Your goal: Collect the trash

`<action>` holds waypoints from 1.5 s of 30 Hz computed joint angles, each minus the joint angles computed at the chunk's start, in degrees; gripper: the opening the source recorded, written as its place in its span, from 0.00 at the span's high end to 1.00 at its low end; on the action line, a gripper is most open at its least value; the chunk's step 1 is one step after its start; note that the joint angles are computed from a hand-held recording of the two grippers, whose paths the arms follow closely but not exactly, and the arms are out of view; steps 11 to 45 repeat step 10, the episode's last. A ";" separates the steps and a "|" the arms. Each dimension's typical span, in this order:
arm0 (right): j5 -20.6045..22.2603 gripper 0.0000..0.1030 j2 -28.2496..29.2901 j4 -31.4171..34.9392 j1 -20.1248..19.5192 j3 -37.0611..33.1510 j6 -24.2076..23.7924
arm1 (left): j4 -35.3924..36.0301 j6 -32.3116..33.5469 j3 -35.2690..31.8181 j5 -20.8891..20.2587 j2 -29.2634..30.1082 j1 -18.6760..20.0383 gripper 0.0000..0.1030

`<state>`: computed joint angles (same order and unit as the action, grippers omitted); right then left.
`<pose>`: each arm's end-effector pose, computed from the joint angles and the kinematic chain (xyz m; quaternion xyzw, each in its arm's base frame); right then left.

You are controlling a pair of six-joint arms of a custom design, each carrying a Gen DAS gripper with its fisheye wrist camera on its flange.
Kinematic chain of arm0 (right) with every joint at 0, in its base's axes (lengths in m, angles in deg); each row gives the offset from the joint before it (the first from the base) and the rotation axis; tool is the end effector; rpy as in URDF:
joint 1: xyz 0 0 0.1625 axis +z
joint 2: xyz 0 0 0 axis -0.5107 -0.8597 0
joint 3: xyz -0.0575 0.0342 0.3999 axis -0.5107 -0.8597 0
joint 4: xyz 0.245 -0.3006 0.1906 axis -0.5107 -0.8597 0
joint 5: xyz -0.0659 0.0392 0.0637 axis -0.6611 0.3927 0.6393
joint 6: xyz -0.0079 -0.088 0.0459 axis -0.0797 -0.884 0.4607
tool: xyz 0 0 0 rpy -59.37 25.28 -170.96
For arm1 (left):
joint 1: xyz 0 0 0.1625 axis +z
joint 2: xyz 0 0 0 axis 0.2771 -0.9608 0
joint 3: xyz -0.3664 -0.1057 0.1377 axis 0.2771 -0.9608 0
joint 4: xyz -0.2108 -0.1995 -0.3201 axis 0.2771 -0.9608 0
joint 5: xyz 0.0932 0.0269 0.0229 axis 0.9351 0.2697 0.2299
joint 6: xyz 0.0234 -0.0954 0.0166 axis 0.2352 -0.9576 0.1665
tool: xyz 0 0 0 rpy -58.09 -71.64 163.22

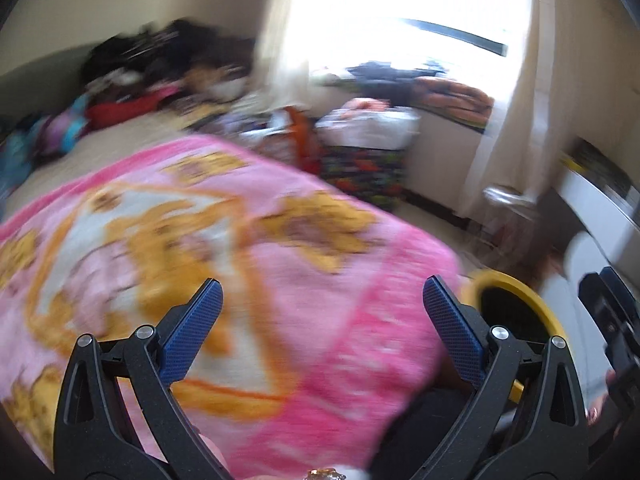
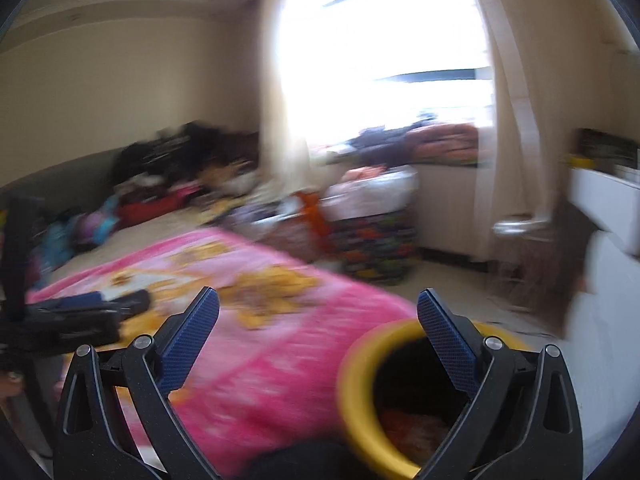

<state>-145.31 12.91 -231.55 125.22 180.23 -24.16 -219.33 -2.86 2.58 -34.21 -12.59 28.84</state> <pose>0.1468 -0.5690 0.3471 0.1920 -0.7487 0.5563 0.3052 -0.4026 -0.6910 0.1122 0.2195 0.8561 -0.4066 0.2314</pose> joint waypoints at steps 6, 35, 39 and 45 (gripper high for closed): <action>5.17 0.06 12.71 31.65 4.19 -15.80 2.57 | 5.95 -13.53 3.45 22.63 -5.41 6.52 0.11; 3.52 0.06 25.11 49.31 6.94 -28.84 4.11 | 29.30 -37.46 9.05 30.60 -13.69 12.86 0.11; 3.52 0.06 25.11 49.31 6.94 -28.84 4.11 | 29.30 -37.46 9.05 30.60 -13.69 12.86 0.11; 3.52 0.06 25.11 49.31 6.94 -28.84 4.11 | 29.30 -37.46 9.05 30.60 -13.69 12.86 0.11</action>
